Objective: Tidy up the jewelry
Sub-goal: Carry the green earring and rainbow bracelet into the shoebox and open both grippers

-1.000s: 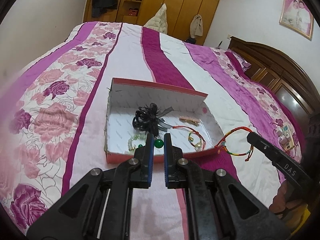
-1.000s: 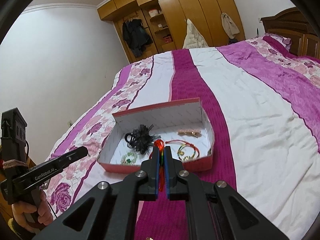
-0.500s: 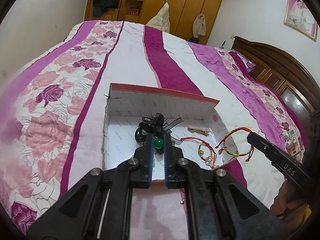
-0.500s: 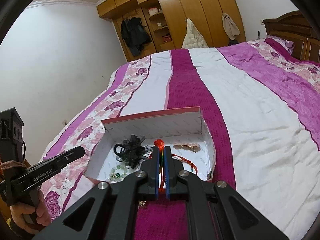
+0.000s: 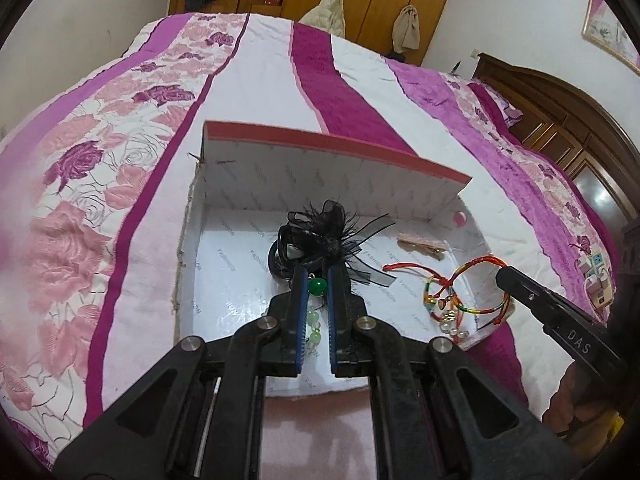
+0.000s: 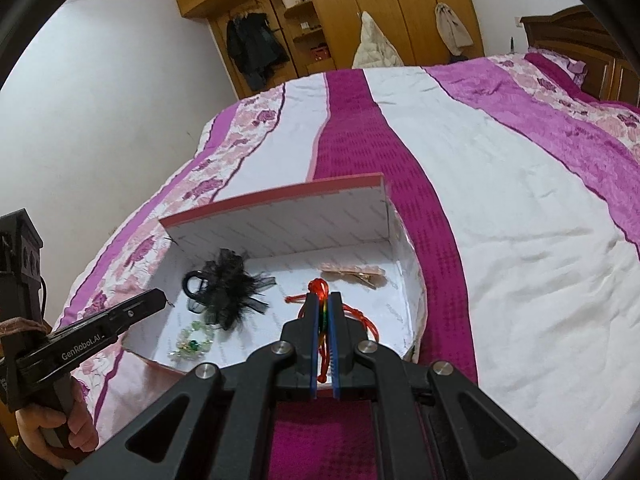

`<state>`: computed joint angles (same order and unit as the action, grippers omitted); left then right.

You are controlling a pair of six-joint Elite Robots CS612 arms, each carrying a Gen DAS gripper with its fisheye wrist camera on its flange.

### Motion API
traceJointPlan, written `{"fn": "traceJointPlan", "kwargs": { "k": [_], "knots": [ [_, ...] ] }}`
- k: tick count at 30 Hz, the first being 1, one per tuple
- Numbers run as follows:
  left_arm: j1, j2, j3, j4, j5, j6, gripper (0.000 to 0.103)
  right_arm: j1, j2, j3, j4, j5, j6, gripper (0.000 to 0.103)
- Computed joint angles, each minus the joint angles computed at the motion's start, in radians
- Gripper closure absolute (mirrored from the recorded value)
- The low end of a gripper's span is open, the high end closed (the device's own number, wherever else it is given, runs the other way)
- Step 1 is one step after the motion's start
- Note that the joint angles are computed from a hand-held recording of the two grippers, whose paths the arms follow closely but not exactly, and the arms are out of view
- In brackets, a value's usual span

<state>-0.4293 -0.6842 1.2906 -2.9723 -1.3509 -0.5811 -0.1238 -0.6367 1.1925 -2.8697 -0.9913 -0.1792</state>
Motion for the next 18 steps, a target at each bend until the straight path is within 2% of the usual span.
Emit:
{"fn": "traceJointPlan", "kwargs": {
  "k": [14,17,18],
  "knots": [
    [0.007,0.03,-0.036,0.069,-0.022,-0.018,0.1,0.008,0.035,-0.038,0.029,-0.037,0.005,0.096],
    [0.007,0.028,-0.035,0.078,-0.025,-0.021,0.089,0.006,0.035,-0.036,0.039,-0.024,0.008,0.096],
    [0.005,0.026,-0.031,0.071,-0.022,-0.02,0.083,0.006,0.035,-0.035,0.04,-0.025,0.009,0.091]
  ]
}}
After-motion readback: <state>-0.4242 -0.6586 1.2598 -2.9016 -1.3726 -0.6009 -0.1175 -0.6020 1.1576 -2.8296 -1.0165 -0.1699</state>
